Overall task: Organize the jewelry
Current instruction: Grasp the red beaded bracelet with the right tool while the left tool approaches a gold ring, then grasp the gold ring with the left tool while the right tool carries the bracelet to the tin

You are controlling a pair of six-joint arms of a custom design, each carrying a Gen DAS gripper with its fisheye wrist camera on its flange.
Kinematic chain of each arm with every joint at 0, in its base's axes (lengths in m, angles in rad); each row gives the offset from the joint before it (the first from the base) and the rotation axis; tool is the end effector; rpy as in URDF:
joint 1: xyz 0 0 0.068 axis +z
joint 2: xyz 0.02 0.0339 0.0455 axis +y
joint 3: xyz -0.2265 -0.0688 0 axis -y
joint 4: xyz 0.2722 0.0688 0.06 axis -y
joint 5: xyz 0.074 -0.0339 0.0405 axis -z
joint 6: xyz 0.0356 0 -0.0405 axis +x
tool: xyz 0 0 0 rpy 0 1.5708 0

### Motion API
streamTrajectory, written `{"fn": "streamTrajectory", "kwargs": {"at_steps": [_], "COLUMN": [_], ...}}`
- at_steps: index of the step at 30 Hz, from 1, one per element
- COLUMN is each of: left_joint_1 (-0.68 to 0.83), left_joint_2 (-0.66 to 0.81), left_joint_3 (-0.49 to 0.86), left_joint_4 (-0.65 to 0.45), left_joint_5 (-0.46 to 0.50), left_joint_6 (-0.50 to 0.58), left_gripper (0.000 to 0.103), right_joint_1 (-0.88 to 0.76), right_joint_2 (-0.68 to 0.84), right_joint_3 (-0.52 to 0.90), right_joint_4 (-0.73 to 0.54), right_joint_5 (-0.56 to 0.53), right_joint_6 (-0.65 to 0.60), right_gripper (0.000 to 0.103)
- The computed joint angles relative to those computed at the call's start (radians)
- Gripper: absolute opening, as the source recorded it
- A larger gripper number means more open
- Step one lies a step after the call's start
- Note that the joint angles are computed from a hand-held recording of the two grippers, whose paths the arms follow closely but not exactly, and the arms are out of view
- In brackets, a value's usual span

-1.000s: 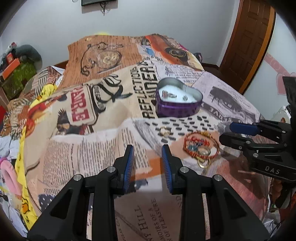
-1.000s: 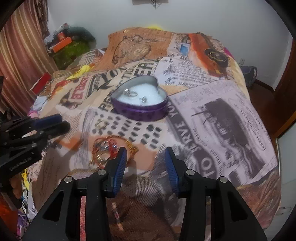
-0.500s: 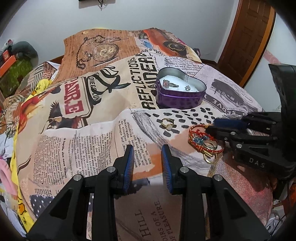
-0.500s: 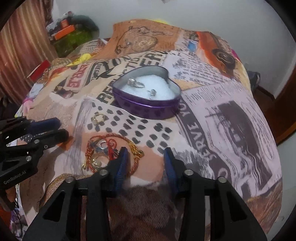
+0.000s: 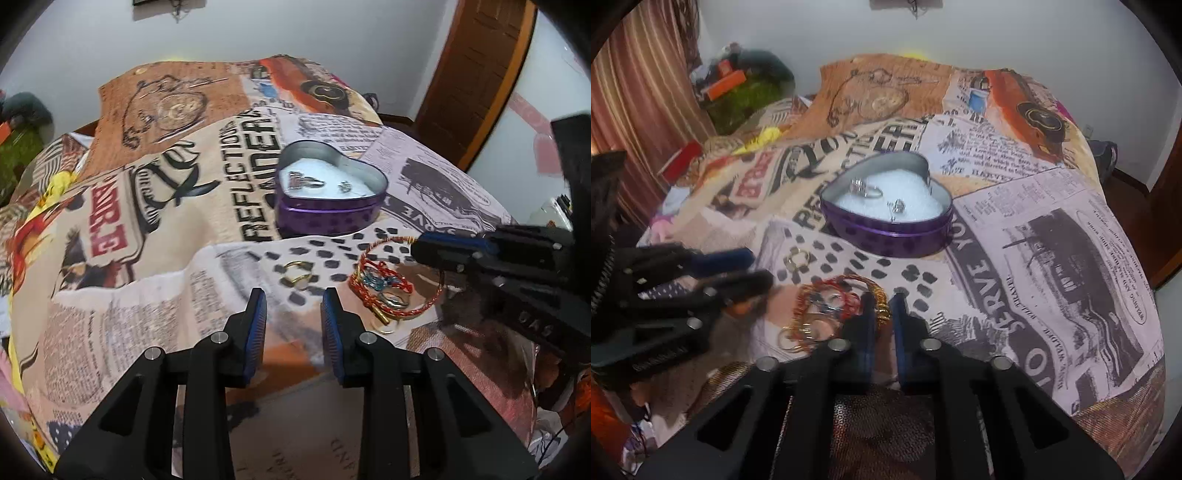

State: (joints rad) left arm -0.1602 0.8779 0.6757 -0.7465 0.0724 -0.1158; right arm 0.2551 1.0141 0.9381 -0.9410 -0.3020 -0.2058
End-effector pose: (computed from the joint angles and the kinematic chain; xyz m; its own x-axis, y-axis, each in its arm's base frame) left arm 0.2146 -0.0373 0.2029 -0.8201 0.0158 -0.5720 0.1067 0.9863 -0.1257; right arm 0.2229 0.0691 0.2531 -0.7255 -0.3908 -0.5665 -0.5522 0.8219 0.1402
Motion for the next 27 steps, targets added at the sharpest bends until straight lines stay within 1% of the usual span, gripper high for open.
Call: {"fn": "streamTrajectory", "kwargs": {"at_steps": [4,7,9,10,12,13,17,27], "left_joint_1": [-0.025,-0.019,-0.013,-0.011,-0.012,-0.02,-0.058,-0.104], "left_joint_2": [0.054,0.081,0.096,0.102,0.104,0.102,0.076,-0.068], "left_joint_3": [0.011,0.018,0.021,0.021,0.017,0.016,0.014,0.029], "left_joint_4": [0.039,0.06,0.074,0.079,0.089,0.091,0.08,-0.003], "left_joint_5": [-0.029,-0.031,-0.025,-0.022,-0.015,-0.027,-0.075,-0.136], "left_joint_6": [-0.006,-0.015,-0.019,-0.019,-0.016,-0.015,-0.022,-0.061], "left_gripper": [0.029,0.022,0.02,0.017,0.016,0.016,0.016,0.016], "right_joint_1": [-0.012,-0.027,-0.04,-0.046,-0.061,-0.065,-0.096,-0.131], "right_joint_2": [-0.02,-0.033,-0.041,-0.043,-0.049,-0.052,-0.059,-0.118], "right_joint_3": [0.011,0.018,0.022,0.024,0.027,0.028,0.035,0.068], "right_joint_4": [0.009,0.01,0.01,0.009,0.01,0.01,0.009,-0.012], "right_joint_5": [-0.01,-0.023,-0.033,-0.039,-0.044,-0.045,-0.066,-0.09], "right_joint_6": [0.013,0.015,0.015,0.015,0.015,0.016,0.02,0.023], "right_gripper": [0.006,0.006,0.006,0.006,0.006,0.006,0.006,0.006]}}
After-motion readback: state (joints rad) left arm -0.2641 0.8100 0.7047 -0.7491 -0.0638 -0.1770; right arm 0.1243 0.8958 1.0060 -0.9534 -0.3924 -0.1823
